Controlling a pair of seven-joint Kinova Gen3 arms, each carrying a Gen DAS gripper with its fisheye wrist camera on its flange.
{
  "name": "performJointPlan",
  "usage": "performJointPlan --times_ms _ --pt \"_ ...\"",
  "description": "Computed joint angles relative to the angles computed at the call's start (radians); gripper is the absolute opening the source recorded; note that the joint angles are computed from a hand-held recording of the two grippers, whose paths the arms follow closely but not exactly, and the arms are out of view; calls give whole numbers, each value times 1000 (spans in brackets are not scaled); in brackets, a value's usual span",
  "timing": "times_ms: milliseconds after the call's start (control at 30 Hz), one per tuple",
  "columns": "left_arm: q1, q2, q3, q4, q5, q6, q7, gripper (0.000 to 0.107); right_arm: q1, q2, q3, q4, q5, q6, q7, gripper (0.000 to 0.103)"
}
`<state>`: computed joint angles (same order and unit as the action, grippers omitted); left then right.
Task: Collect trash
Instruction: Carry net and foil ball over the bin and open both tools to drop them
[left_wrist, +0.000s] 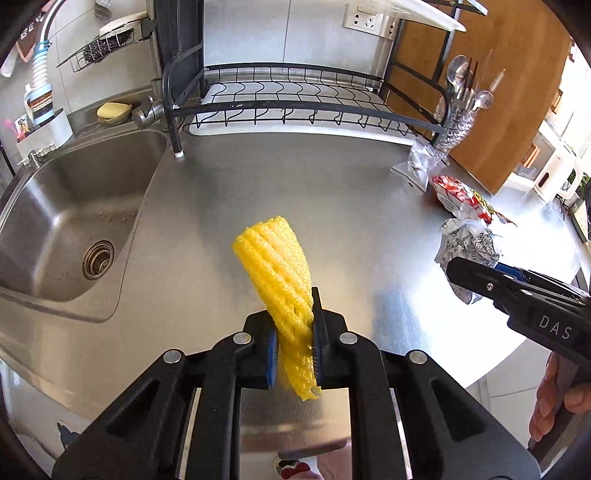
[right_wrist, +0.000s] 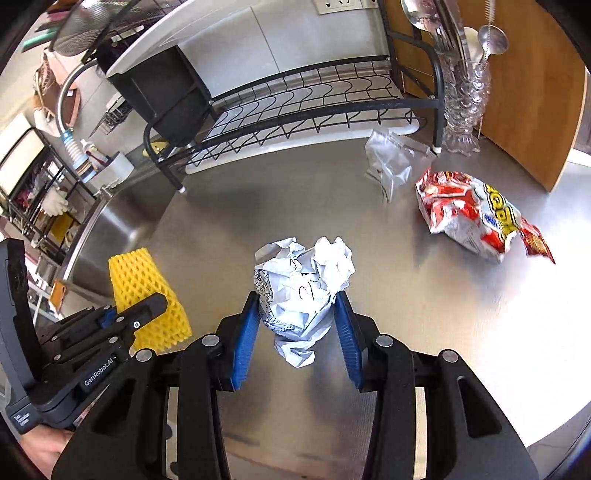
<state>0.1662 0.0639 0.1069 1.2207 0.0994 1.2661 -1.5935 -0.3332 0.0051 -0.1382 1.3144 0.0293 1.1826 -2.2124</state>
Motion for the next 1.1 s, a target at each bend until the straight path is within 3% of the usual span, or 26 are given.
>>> performJointPlan --times_ms 267,533,733,1100 --pt "-35 -187 -34 185 86 34 -124 13 -73 -134 -122 111 104 56 -245 42" --pt "-59 -304 -76 348 132 91 -163 13 -128 -182 -211 185 74 90 -352 42" --pt "-66 -336 -72 479 126 99 -167 13 -167 -184 -227 265 17 70 -386 42" --pt "-64 -267 -52 713 131 -59 -162 13 -188 -154 -180 515 -109 -90 -374 42"
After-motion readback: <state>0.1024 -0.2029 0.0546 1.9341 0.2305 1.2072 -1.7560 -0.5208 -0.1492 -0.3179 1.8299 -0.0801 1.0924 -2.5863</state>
